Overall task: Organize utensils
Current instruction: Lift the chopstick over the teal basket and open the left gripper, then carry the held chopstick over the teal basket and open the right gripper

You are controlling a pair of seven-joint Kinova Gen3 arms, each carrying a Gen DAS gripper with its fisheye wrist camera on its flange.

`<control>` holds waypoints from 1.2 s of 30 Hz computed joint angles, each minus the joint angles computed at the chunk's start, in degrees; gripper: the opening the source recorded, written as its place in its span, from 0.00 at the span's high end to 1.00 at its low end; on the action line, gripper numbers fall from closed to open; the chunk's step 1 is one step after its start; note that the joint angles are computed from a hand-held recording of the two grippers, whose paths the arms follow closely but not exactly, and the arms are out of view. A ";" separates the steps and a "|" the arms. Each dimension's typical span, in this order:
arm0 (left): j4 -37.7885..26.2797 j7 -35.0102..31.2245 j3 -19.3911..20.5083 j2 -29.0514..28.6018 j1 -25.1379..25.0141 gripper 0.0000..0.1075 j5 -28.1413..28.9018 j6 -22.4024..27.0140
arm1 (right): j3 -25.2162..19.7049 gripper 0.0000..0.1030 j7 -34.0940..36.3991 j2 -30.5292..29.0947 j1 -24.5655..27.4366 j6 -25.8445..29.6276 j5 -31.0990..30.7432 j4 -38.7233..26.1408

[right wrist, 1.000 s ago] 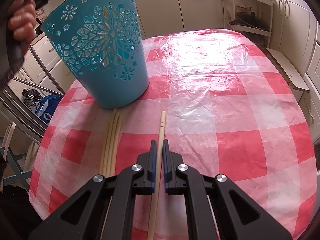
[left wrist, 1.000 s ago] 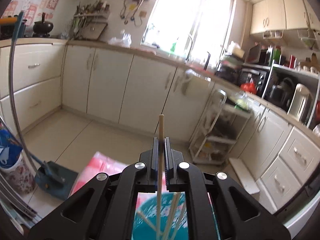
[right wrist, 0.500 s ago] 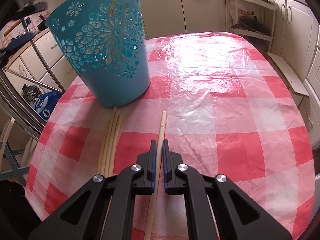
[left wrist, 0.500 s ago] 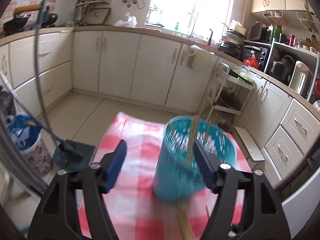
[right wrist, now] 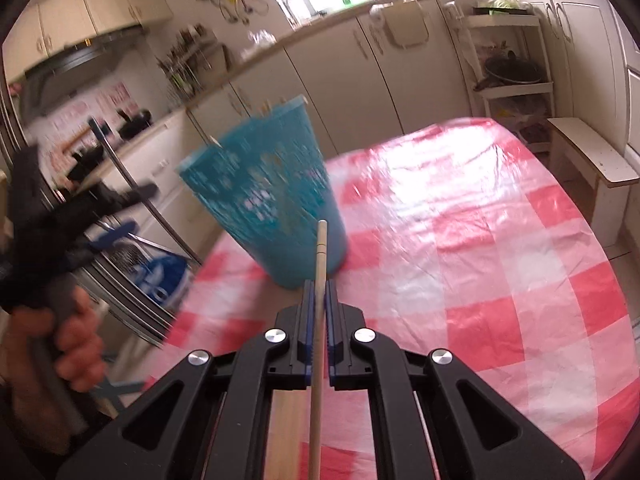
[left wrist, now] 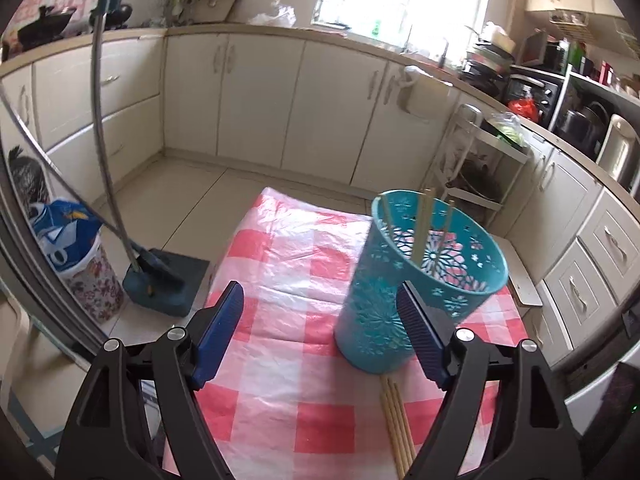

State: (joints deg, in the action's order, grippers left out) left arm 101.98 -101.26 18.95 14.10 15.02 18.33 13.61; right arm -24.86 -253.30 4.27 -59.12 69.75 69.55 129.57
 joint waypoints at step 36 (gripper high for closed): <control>-1.78 7.32 -4.37 0.56 3.23 0.27 -4.54 2.46 | 10.01 0.93 29.63 5.47 9.10 5.84 6.55 -20.70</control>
